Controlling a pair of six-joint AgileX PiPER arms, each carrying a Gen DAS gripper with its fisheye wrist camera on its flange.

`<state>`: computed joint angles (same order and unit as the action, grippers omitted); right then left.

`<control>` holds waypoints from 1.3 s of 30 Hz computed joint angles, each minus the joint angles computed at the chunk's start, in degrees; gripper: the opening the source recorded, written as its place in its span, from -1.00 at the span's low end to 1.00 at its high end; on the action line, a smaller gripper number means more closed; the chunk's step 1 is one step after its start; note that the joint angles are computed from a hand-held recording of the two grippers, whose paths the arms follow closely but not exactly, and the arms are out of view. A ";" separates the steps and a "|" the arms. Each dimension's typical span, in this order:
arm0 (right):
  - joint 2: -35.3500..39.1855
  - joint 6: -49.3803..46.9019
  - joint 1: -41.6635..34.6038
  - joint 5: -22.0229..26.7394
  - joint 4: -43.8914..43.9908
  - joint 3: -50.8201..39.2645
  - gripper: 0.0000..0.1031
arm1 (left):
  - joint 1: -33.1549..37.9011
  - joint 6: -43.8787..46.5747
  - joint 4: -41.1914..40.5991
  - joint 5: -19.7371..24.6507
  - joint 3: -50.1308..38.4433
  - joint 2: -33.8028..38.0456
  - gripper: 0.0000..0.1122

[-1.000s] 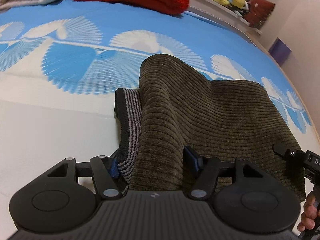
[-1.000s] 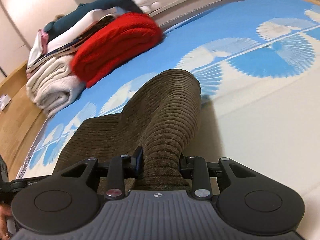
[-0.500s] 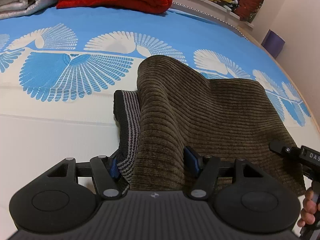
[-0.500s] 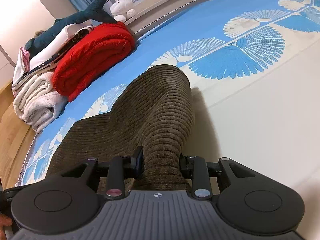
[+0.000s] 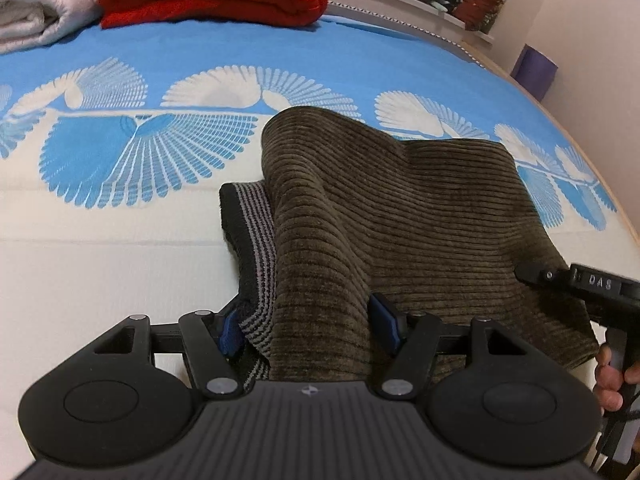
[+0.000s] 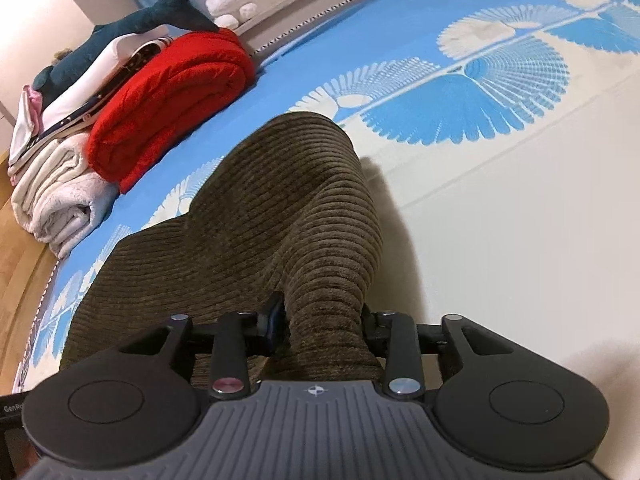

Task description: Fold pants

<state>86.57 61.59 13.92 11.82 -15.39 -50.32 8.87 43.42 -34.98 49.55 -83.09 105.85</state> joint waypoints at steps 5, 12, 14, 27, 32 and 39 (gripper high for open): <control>0.69 8.88 5.20 14.89 -10.33 -6.50 0.08 | -1.25 -0.12 3.28 -1.75 0.74 -2.29 0.54; -2.84 21.98 24.69 37.23 -35.40 -10.85 0.19 | 0.21 18.18 -8.61 -10.06 12.12 -11.93 0.56; -2.19 21.80 28.30 39.29 -35.01 -11.35 0.13 | 0.81 22.71 -10.93 -8.35 14.20 -13.15 0.56; 2.35 23.65 38.93 47.05 -38.59 -9.04 0.09 | 2.17 21.30 -5.51 -9.74 19.91 -11.95 0.83; 5.27 24.92 42.19 50.59 -43.22 -8.78 0.07 | 2.06 17.64 -4.29 -8.83 18.81 -11.74 0.83; 3.98 22.96 43.44 55.61 -35.07 -10.07 0.24 | 4.63 23.49 -5.83 -7.15 22.03 -16.11 0.83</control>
